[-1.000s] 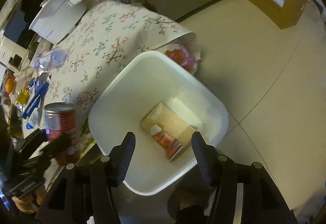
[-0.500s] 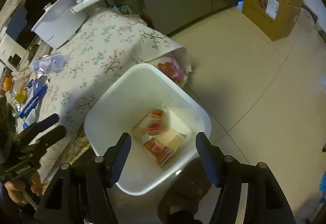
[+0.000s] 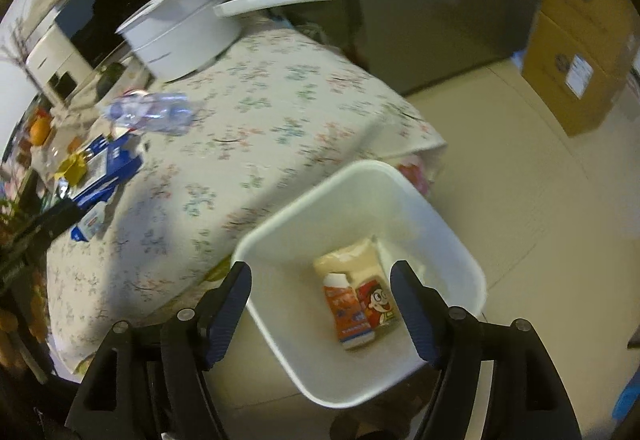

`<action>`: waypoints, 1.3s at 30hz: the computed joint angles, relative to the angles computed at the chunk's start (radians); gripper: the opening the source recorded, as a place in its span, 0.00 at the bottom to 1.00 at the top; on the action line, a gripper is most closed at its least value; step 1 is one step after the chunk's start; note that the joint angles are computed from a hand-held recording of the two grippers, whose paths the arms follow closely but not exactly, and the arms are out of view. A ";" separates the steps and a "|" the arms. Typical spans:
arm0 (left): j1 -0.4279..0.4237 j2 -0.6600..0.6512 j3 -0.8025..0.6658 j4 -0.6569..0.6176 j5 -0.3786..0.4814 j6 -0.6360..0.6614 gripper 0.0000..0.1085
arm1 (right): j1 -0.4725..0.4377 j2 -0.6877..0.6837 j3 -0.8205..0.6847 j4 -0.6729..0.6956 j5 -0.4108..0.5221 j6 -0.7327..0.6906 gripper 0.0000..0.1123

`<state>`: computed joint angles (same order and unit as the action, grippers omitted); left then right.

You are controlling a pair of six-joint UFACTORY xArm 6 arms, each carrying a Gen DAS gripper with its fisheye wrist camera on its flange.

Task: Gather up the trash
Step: 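Reach both tools back to the trash pile and grasp the green bag and yellow wrapper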

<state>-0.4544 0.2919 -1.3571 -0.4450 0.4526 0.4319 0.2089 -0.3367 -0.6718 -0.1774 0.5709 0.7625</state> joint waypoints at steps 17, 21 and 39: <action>0.104 0.173 -0.118 0.259 -0.211 -0.115 0.78 | 0.111 0.305 -0.293 0.020 -0.004 -0.032 0.68; 0.110 0.217 -0.166 0.423 -0.186 -0.243 0.67 | 0.111 0.319 -0.302 0.021 -0.005 -0.015 0.68; 0.199 0.161 -0.200 0.011 0.027 -0.063 0.09 | 0.138 0.390 -0.377 0.029 -0.018 0.007 0.68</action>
<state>-0.2554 0.4531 -1.5566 -0.4341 0.4798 0.3691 0.3469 0.0532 -1.0485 -0.1482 0.5529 0.7696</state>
